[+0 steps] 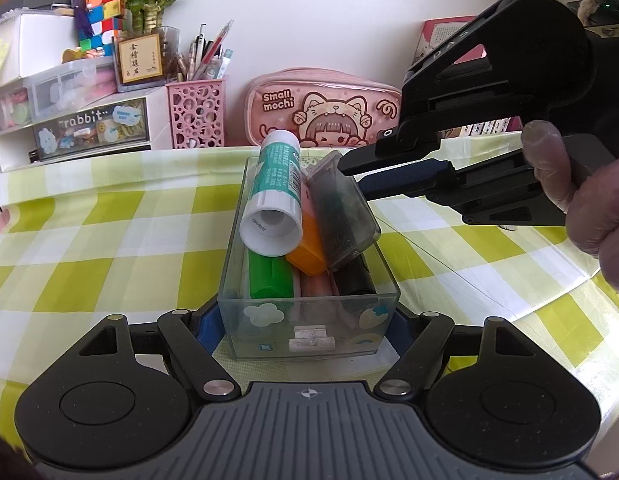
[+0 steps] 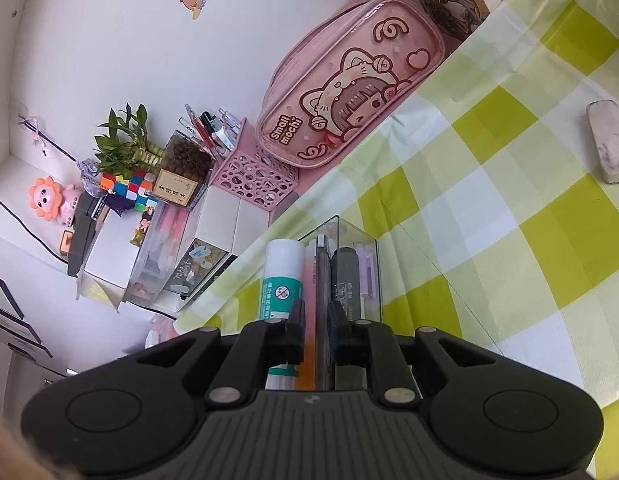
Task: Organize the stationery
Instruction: 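Carry the dark grey strip into the clear tray and open the right gripper, then move the right gripper to the white eraser and grasp it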
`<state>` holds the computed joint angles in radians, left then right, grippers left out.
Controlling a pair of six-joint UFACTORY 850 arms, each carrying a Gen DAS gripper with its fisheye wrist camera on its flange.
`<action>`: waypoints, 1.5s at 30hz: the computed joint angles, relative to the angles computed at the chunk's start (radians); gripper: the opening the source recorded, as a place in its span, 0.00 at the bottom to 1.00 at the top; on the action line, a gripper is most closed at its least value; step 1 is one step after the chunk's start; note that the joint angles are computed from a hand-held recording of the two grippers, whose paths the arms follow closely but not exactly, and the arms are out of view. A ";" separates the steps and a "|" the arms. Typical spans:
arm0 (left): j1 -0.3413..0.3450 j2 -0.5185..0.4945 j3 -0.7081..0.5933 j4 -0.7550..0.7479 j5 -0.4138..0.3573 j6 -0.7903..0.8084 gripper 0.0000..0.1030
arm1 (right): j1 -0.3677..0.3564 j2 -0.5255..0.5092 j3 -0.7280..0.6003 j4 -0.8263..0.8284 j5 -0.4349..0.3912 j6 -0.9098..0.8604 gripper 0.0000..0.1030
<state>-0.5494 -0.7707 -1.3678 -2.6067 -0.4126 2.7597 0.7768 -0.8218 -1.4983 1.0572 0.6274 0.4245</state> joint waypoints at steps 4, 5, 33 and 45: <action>0.001 0.000 0.000 0.006 -0.002 -0.007 0.73 | 0.003 0.014 0.028 -0.024 0.025 0.034 0.46; 0.001 0.000 0.000 0.010 -0.004 -0.012 0.73 | 0.004 0.018 0.035 -0.029 0.031 0.044 0.46; 0.004 -0.004 -0.006 0.052 -0.008 -0.043 0.74 | 0.110 0.039 0.076 0.712 0.444 -0.845 0.81; 0.005 -0.005 -0.007 0.055 -0.008 -0.045 0.75 | 0.063 -0.026 0.001 0.817 0.420 -1.056 0.86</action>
